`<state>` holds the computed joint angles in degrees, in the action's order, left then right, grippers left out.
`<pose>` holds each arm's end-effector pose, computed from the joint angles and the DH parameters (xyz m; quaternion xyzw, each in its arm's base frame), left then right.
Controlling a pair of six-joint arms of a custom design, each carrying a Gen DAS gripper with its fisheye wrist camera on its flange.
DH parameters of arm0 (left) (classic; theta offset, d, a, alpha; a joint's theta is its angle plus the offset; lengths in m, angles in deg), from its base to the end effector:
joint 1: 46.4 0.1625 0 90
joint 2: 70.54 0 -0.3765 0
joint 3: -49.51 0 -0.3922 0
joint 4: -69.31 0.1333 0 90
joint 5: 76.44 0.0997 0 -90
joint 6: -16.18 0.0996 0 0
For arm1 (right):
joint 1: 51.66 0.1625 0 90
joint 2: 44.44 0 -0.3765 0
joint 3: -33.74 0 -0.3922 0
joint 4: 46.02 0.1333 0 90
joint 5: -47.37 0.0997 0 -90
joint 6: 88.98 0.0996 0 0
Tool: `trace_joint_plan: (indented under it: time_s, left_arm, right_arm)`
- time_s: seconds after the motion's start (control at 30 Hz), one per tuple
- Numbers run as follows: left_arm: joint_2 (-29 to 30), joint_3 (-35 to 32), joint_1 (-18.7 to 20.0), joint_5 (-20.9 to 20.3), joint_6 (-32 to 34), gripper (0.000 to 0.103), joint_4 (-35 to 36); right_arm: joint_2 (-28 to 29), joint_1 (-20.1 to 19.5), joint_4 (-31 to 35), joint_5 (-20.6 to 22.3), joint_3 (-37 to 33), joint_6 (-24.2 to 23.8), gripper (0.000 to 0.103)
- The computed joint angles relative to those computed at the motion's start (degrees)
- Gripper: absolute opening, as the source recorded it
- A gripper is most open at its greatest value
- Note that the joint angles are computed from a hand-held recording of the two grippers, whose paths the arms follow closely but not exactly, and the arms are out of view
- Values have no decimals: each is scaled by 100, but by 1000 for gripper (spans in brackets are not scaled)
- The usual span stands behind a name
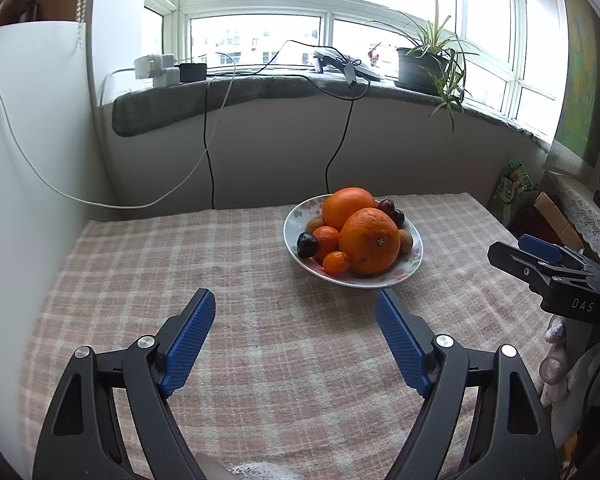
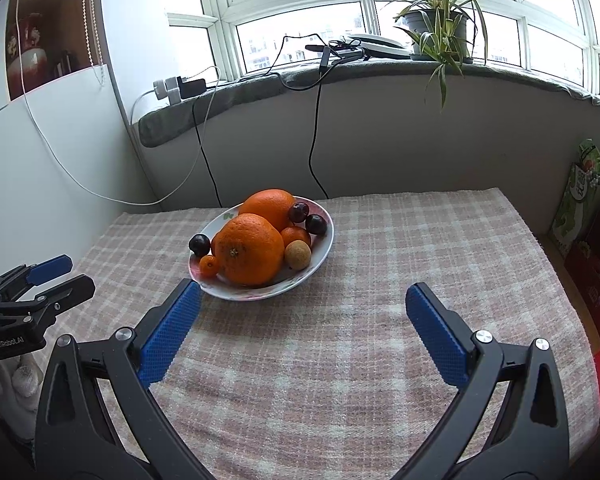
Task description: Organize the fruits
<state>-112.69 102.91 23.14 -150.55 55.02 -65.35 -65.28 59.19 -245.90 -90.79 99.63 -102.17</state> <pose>-0.1291 -0.8054 0.3136 0.4347 0.8441 -0.2599 0.1762 0.3156 -0.6626 0.0809 0.0165 -0.8010 0.5113 0.3110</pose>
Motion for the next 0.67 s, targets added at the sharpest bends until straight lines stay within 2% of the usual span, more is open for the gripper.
trace_joint_plan:
  time_s: [0.67]
  left_arm:
    - [-53,99,4,-57,-17,82,-89]
  right_arm:
    - [24,11,96,-44,6,210,103]
